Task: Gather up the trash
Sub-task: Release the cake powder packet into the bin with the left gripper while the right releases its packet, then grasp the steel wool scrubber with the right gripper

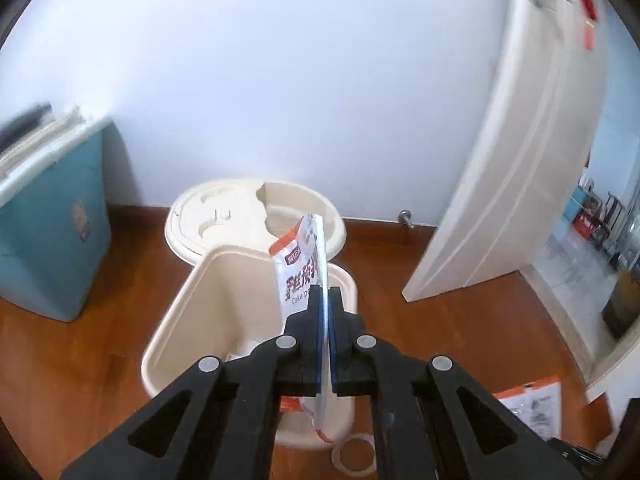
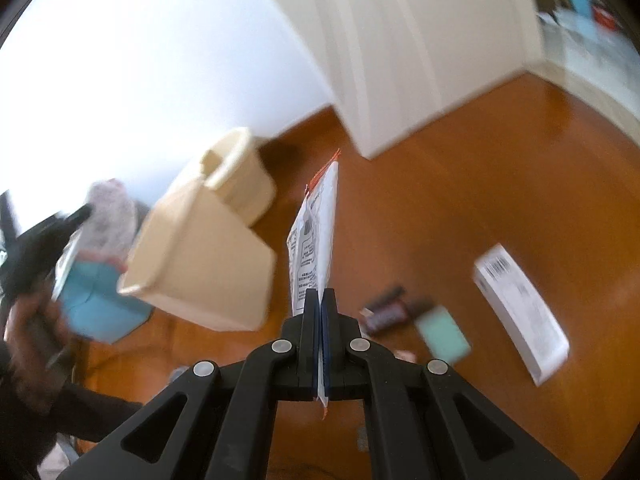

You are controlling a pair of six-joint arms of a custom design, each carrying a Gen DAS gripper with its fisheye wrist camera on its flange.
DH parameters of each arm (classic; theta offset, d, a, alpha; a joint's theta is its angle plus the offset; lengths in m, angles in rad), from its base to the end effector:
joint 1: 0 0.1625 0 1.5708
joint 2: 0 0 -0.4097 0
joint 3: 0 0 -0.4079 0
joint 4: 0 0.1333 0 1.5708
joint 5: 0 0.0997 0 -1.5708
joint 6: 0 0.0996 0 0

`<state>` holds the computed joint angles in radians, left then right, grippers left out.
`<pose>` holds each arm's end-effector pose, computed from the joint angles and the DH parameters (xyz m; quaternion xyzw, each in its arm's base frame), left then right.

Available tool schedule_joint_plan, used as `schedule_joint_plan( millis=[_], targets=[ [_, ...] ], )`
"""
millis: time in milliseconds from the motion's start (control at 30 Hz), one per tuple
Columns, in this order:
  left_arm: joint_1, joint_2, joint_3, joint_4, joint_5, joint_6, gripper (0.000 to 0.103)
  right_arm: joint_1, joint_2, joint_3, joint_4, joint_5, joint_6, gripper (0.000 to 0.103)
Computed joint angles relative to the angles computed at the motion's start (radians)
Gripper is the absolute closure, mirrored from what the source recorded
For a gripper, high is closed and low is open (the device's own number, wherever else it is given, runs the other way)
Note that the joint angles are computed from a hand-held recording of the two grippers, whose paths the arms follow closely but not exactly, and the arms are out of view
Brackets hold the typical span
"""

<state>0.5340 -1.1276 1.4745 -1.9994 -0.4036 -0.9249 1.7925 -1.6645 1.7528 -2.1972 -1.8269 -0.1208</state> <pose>-0.4552 -0.5305 0.3631 0.0242 0.8337 -0.4765 0.2780 0.2160 -0.4669 0.5028 0.1295 -0.9479 0.2695 0.1097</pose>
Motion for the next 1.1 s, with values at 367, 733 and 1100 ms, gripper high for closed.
schedule_joint_plan(
  millis=[367,733,1100],
  targets=[
    [0.033,-0.186,0.111,0.192,-0.035,-0.350,0.005,0.244,0.374,-0.369,0.129,-0.019,0.036,0.101],
    [-0.060,-0.248,0.058,0.684,-0.009,-0.786,0.005,0.267,0.695,-0.547,0.320,-0.064,0.248,0.043],
    [-0.093,-0.181,0.128,0.385,-0.040,-0.472,0.005,0.190,0.182,-0.145,0.331,-0.397,0.151,0.006]
  ],
)
